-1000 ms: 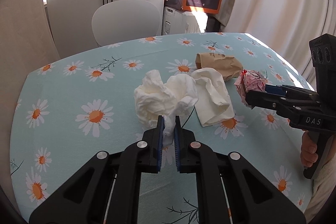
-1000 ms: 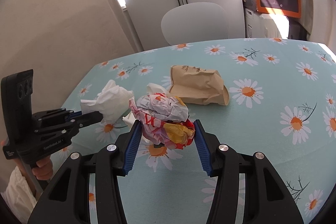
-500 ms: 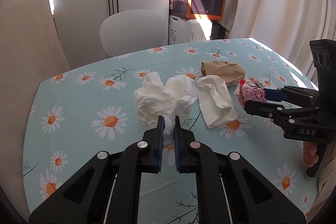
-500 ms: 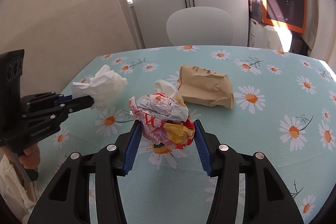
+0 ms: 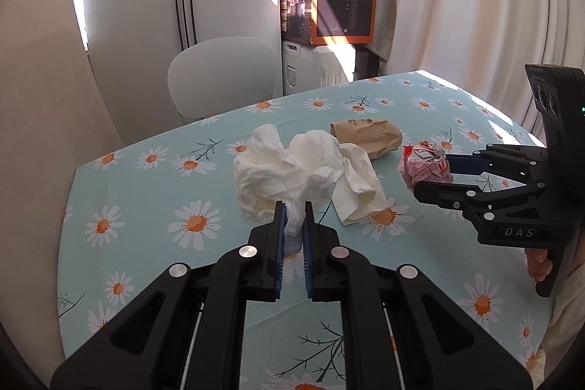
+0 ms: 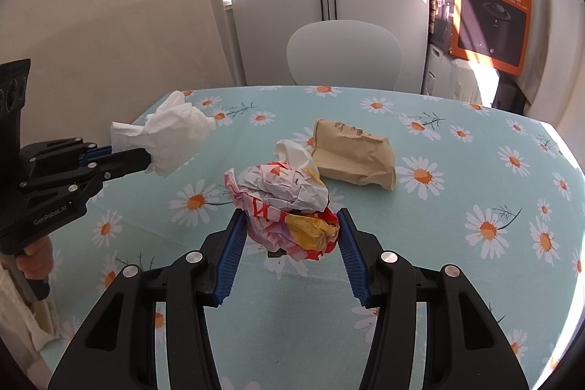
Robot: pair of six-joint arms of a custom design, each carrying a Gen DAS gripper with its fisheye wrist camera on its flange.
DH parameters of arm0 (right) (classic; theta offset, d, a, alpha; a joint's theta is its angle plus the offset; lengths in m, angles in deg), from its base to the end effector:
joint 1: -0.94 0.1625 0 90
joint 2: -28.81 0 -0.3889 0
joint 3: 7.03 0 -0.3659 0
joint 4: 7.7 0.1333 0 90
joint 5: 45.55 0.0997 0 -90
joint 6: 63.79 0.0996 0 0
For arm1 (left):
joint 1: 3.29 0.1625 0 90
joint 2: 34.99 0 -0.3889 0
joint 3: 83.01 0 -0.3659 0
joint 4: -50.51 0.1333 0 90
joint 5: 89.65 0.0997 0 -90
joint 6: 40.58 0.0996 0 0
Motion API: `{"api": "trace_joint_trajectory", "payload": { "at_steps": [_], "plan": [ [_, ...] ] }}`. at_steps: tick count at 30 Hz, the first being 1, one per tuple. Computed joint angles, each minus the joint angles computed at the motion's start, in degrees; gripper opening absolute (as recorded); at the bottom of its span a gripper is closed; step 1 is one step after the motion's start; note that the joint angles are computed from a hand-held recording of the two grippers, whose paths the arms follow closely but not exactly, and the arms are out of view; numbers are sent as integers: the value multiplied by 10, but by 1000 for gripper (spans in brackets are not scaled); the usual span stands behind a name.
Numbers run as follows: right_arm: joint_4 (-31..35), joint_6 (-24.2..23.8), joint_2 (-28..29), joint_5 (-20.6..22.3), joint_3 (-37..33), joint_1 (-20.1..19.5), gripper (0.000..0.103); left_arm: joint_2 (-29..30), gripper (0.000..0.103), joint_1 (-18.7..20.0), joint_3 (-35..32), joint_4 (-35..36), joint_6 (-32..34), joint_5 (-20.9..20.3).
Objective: Collect trash
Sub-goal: 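Lift the wrapper and tissue and carry both to the black bin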
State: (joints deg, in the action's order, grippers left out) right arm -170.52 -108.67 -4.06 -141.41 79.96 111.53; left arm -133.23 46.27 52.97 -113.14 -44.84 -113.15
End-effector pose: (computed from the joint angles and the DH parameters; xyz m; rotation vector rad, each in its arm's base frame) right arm 0.3499 -0.5814 0.0152 1.5697 -2.4877 0.4418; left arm -0.0481 -0.4027 0.3497 0.2201 2.0609 -1.1130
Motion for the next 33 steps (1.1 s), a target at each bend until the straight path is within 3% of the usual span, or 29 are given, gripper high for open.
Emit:
{"api": "trace_joint_trajectory", "payload": {
  "at_steps": [17,33],
  "plan": [
    [-32,0,-49,3,68,-13,47,-6,9,-46,25,82,-65,5],
    [-84,6,-135,-6,150,-66,47,88,9,-70,12,10,-22,-47]
  ]
}}
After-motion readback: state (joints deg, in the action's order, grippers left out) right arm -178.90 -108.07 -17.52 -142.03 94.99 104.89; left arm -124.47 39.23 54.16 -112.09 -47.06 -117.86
